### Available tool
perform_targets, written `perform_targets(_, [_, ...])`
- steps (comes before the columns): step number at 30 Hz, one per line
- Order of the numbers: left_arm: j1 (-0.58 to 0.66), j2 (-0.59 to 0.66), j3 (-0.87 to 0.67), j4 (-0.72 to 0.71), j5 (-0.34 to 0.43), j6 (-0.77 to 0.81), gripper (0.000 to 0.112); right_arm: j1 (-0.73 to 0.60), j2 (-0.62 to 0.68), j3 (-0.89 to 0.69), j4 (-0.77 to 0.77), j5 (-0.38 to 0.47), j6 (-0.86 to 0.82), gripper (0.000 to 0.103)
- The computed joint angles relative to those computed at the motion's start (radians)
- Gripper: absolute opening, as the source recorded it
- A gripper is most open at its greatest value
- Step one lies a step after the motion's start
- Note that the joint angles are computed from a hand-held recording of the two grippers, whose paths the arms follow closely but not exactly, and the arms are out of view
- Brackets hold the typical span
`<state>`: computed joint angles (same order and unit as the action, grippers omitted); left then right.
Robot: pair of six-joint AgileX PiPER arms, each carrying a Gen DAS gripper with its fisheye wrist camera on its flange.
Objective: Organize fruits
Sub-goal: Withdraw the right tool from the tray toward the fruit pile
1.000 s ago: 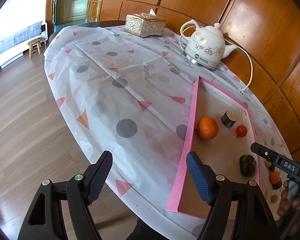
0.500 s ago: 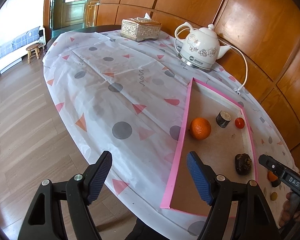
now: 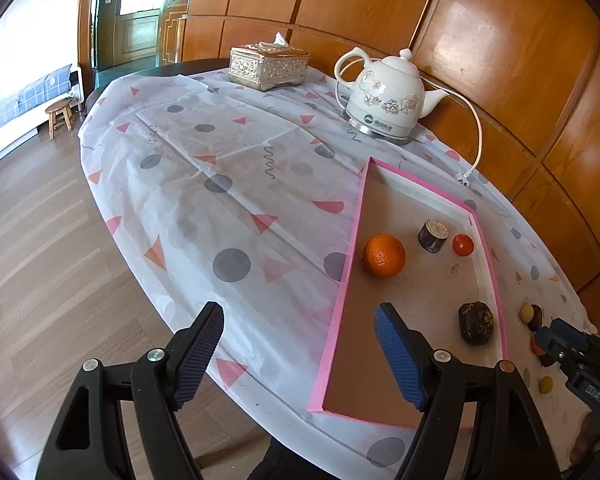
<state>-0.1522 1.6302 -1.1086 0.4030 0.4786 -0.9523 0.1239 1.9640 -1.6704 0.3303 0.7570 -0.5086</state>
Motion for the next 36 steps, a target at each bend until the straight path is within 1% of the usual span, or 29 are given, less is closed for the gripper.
perform_targets(6, [-0.007,0.006,-0.009,-0.002,0.006,0.008,0.078,-0.028,-0.038,0.034,-0.027,-0.018,-0.013,0.054])
perform_targets(15, [-0.022,0.012,-0.022,0.002,0.011,0.012,0.078,-0.105,-0.068,0.062,-0.063,-0.034,-0.012,0.054])
perform_targets(23, [-0.022,0.027,-0.037,-0.022,0.017,0.041,0.078,-0.205,-0.071,0.059,-0.118,-0.033,0.015,0.054])
perform_targets(30, [-0.033,0.038,-0.050,-0.021,0.027,0.049,0.078,-0.334,-0.041,0.011,-0.158,-0.008,0.058,0.054])
perform_targets(32, [-0.035,0.042,-0.056,-0.025,0.030,0.057,0.078,-0.374,-0.032,-0.001,-0.187,-0.009,0.084,0.054])
perform_targets(36, [-0.047,0.051,-0.071,-0.020,0.045,0.056,0.078,-0.443,0.014,-0.066,-0.261,0.019,0.159,0.054])
